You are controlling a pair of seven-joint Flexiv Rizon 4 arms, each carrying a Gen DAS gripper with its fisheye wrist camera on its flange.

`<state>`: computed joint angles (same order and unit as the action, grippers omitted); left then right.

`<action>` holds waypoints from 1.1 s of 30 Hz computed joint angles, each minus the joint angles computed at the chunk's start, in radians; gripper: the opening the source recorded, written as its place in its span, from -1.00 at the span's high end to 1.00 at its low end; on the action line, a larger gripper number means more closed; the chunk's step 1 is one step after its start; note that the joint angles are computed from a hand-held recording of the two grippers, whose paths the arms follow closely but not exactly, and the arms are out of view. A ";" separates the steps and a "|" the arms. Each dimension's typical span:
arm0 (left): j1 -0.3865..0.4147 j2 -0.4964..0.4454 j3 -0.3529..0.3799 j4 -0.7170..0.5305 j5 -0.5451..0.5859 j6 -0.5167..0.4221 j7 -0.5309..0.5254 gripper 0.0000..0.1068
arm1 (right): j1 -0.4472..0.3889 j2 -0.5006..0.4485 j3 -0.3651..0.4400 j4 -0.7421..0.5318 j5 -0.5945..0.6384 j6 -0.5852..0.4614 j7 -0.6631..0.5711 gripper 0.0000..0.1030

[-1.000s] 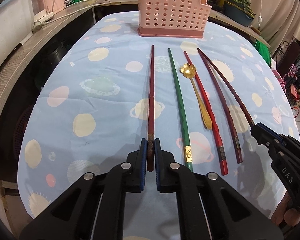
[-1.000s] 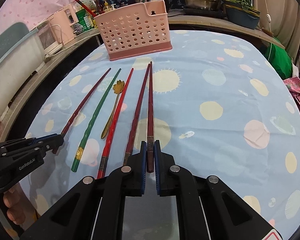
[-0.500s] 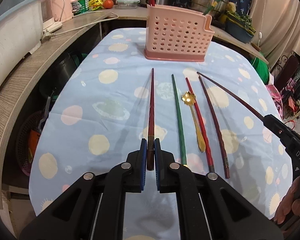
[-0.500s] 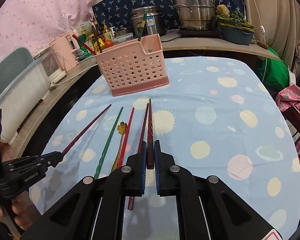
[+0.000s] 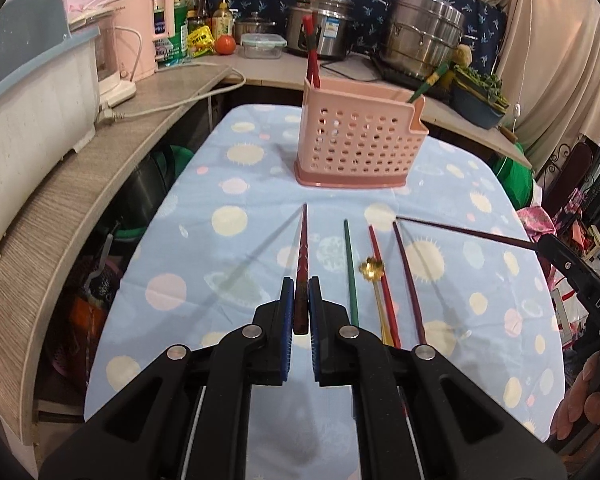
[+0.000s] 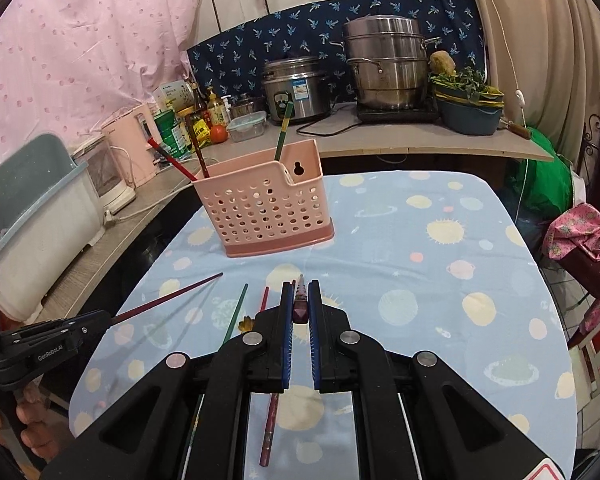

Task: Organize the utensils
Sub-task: 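Lift the chopstick with the left tool while the right tool carries its chopstick to the holder, then lower both dark red chopsticks into the pink holder and open both tools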

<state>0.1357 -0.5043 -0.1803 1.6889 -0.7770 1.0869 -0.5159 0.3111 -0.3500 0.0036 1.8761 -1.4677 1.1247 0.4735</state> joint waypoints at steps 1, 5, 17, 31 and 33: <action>0.001 0.001 -0.005 -0.007 -0.007 0.005 0.003 0.87 | -0.003 0.000 -0.003 -0.005 -0.008 0.008 0.004 0.87; -0.002 0.001 -0.014 -0.039 -0.020 0.011 0.005 0.87 | -0.011 0.002 -0.008 -0.028 -0.015 0.012 -0.006 0.87; -0.021 -0.054 -0.028 -0.225 -0.004 -0.018 -0.051 0.87 | -0.024 -0.008 -0.031 -0.131 -0.025 0.027 -0.051 0.87; -0.043 -0.135 -0.077 -0.504 -0.002 -0.061 -0.136 0.87 | -0.077 -0.071 -0.090 -0.339 -0.132 0.138 0.060 0.87; -0.049 -0.152 -0.080 -0.545 0.006 -0.057 -0.155 0.87 | -0.082 -0.087 -0.100 -0.381 -0.139 0.149 0.066 0.87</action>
<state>0.0864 -0.6565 -0.2607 1.1436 -0.7708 1.0298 -0.6713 0.2293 -0.4367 -0.0962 1.4952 -1.6069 1.2740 0.5399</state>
